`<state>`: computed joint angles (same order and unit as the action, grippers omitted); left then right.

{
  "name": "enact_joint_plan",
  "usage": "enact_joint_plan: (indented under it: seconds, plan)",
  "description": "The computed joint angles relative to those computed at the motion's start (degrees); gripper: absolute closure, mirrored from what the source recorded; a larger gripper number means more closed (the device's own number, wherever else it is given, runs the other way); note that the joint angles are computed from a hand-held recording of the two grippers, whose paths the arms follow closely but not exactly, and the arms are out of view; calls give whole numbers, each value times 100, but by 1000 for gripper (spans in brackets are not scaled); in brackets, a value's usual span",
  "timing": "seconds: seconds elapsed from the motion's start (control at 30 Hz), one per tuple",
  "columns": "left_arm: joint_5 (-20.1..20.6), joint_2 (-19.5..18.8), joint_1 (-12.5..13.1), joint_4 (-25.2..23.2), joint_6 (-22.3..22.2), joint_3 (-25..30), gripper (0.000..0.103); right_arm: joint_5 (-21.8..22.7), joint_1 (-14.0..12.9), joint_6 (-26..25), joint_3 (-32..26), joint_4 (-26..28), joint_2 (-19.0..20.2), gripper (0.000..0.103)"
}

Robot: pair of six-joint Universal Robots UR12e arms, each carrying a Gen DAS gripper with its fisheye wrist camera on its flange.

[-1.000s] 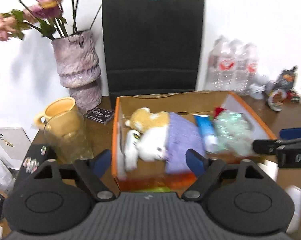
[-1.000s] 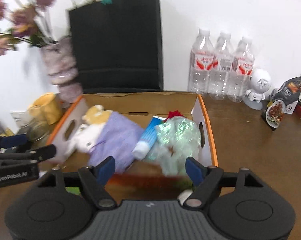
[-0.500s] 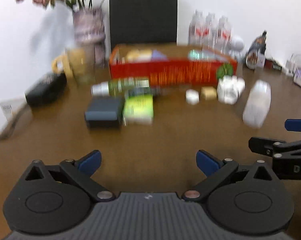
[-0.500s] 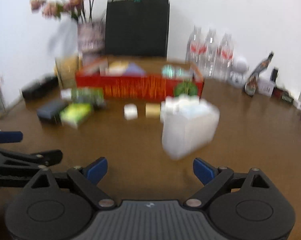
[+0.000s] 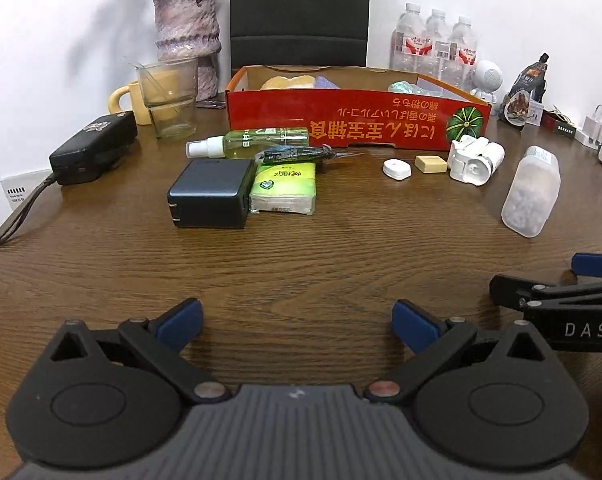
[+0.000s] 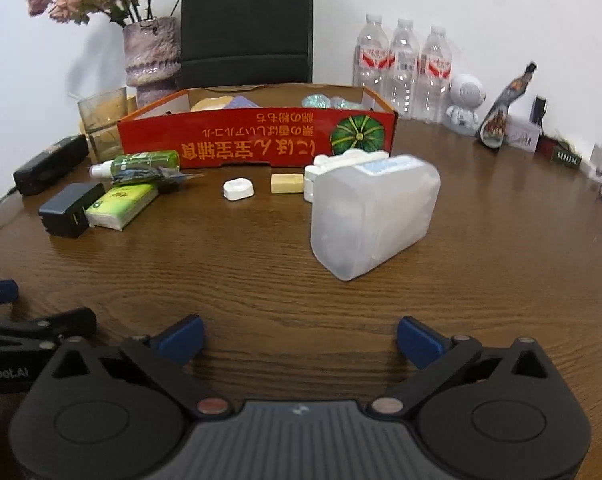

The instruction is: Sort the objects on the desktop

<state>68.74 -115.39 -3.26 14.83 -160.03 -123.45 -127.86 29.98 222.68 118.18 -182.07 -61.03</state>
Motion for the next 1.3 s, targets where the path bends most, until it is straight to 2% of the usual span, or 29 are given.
enact_joint_plan:
  seconds: [1.13,1.23,1.3]
  plan:
    - [-11,-18,-18,-17,2,30,0,0,16,41,-45,41,22,0]
    - [-164,-5,29,-29,66,39,0,9,19,31,-32,27,15,0]
    - [-373,-29,115,182,98,126,0,69,18,-68,-7,-52,8,0]
